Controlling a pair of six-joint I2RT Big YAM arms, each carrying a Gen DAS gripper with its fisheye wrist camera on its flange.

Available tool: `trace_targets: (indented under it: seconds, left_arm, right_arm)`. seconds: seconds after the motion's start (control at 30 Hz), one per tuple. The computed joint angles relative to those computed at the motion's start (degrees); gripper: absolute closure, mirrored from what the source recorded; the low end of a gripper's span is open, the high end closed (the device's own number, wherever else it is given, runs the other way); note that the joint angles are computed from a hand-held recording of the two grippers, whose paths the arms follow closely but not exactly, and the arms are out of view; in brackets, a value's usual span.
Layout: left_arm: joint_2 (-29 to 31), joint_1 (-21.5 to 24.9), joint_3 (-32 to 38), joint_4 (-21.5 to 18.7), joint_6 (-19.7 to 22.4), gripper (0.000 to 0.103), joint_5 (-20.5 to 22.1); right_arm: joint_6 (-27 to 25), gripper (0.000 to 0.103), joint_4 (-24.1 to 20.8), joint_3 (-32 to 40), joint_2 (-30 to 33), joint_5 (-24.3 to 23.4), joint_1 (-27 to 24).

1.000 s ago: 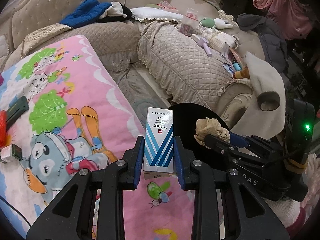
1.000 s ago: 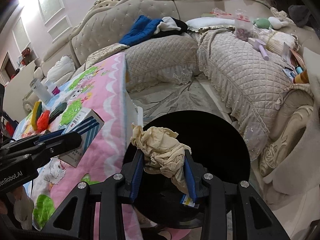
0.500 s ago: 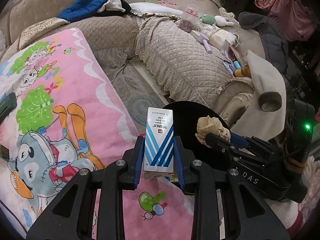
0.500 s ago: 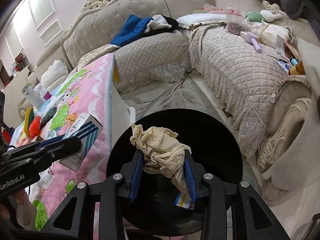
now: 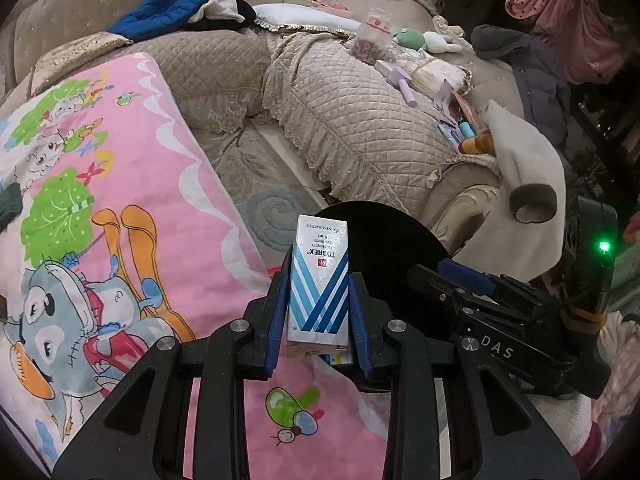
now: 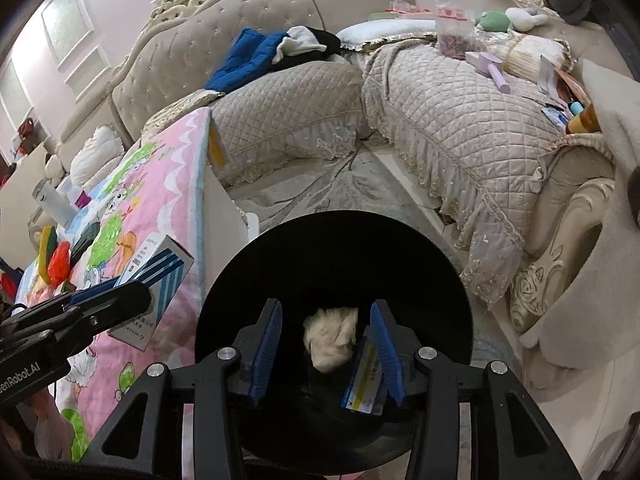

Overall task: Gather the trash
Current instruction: 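Carry the cloth and box to the black bin and open the right gripper, then open the left gripper to drop the TOBREX box into the bin, then move both grippers back over the bedspread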

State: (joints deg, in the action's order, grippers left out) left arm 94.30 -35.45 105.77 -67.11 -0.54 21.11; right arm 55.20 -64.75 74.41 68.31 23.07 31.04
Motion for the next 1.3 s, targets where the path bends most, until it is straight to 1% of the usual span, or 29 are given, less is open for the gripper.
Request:
trace_targets:
  seconds: [0.03, 0.1, 0.17, 0.33, 0.63, 0.8, 1.0, 1.17, 1.3]
  left_arm:
    - [0.07, 0.12, 0.08, -0.2, -0.12, 0.058, 0.37]
    - [-0.04, 0.56, -0.08, -0.16, -0.78, 0.049, 1.32]
    - [-0.33, 0.91, -0.38, -0.06, -1.11, 0.048, 1.99]
    - [-1.46, 1.62, -1.1, -0.41, -0.4, 0.048, 1.97]
    - [-5.86, 4.64, -5.1, 1.99, 0.72, 0.048, -3.59]
    - [-7.8, 7.96, -7.17, 2.38, 1.22, 0.048, -5.05]
    - [-9.46, 12.26, -8.59, 2.19, 1.41, 0.048, -5.02]
    - [-10.69, 15.88, -8.78, 1.63, 2.72, 0.048, -5.6]
    - [-11.58, 20.26, -8.88, 1.12, 4.08, 0.048, -5.31]
  right_arm:
    - [0.35, 0.057, -0.14, -0.06, -0.19, -0.05, -0.06]
    - [0.98, 0.057, -0.38, 0.0, -0.32, 0.05, 0.11]
    - [1.3, 0.056, -0.68, 0.04, -0.53, 0.39, 0.39]
    - [1.57, 0.056, -0.9, 0.41, -0.33, 0.47, 1.07]
    - [0.51, 0.052, -0.92, 3.74, 2.54, 0.53, 3.52]
    - [-0.28, 0.051, -0.45, 6.71, 5.46, 0.04, 5.07]
    - [-2.32, 0.045, 0.26, 12.02, 10.36, -0.88, 7.23]
    - [-4.66, 0.044, 1.01, 17.29, 15.03, -2.54, 8.81]
    - [-6.41, 0.043, 1.32, 21.6, 18.84, -4.22, 9.57]
